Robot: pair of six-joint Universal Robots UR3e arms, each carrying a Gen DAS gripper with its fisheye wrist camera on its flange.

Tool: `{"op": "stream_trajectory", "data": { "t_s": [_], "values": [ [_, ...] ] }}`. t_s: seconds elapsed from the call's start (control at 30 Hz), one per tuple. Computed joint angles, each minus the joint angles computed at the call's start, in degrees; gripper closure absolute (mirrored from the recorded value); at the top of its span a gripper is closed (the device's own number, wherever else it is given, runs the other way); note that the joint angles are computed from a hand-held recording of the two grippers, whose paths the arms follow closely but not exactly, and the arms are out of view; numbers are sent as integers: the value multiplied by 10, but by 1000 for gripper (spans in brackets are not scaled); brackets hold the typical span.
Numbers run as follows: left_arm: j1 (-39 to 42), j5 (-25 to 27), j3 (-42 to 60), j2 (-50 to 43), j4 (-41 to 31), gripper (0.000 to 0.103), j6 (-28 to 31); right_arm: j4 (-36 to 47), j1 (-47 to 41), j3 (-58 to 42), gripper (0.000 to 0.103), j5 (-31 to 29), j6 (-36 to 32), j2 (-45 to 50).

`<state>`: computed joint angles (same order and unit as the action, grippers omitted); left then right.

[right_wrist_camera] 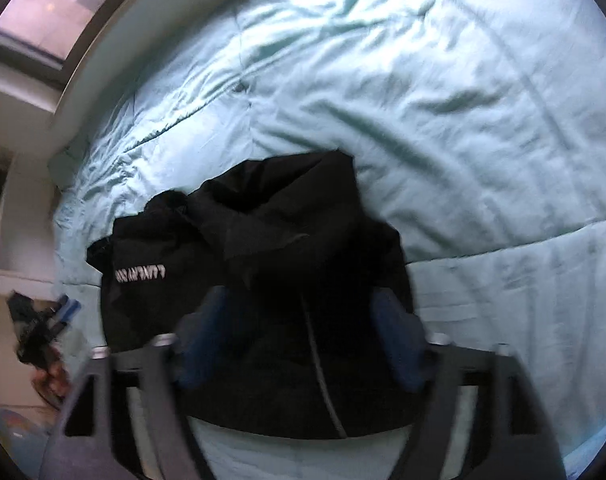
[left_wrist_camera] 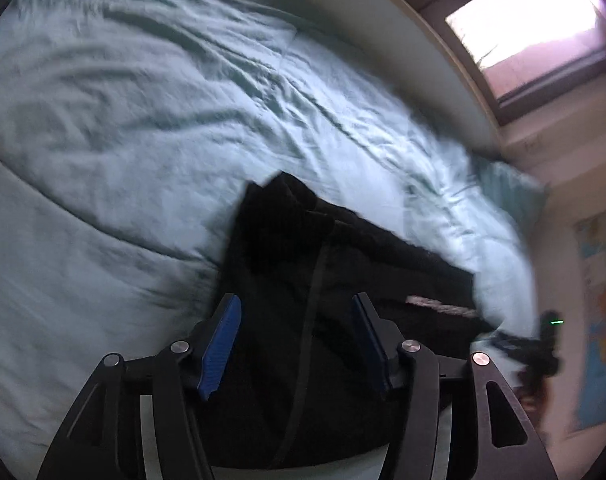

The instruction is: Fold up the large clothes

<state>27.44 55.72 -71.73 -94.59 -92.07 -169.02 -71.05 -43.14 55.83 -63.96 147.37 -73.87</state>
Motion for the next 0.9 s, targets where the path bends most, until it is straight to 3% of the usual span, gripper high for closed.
{"op": "stream_trajectory", "data": {
  "t_s": [0.1, 0.3, 0.47, 0.67, 0.73, 0.77, 0.87, 0.9],
  "values": [
    [-43, 79, 27, -41, 65, 44, -29, -63, 12, 37, 20, -25, -19, -17],
    [-83, 93, 104, -159, 90, 44, -12, -188, 53, 51, 20, -50, -44, 39],
    [-77, 45, 161, -227, 57, 44, -8, -169, 69, -61, 20, -33, -38, 153],
    [-104, 73, 179, -255, 61, 44, -12, -118, 84, -174, 20, -22, -34, 250],
    [-103, 67, 183, -258, 57, 43, -13, -126, 85, -161, 32, -13, -39, 246],
    [-99, 60, 180, -258, 58, 41, -19, -123, 87, -159, 43, -12, -43, 245],
    [-94, 50, 180, -261, 62, 39, -21, -226, 96, -47, 74, -30, -49, 184],
    [-100, 66, 184, -267, 73, 39, -24, -250, 100, -20, 77, -38, -49, 168]
  ]
}}
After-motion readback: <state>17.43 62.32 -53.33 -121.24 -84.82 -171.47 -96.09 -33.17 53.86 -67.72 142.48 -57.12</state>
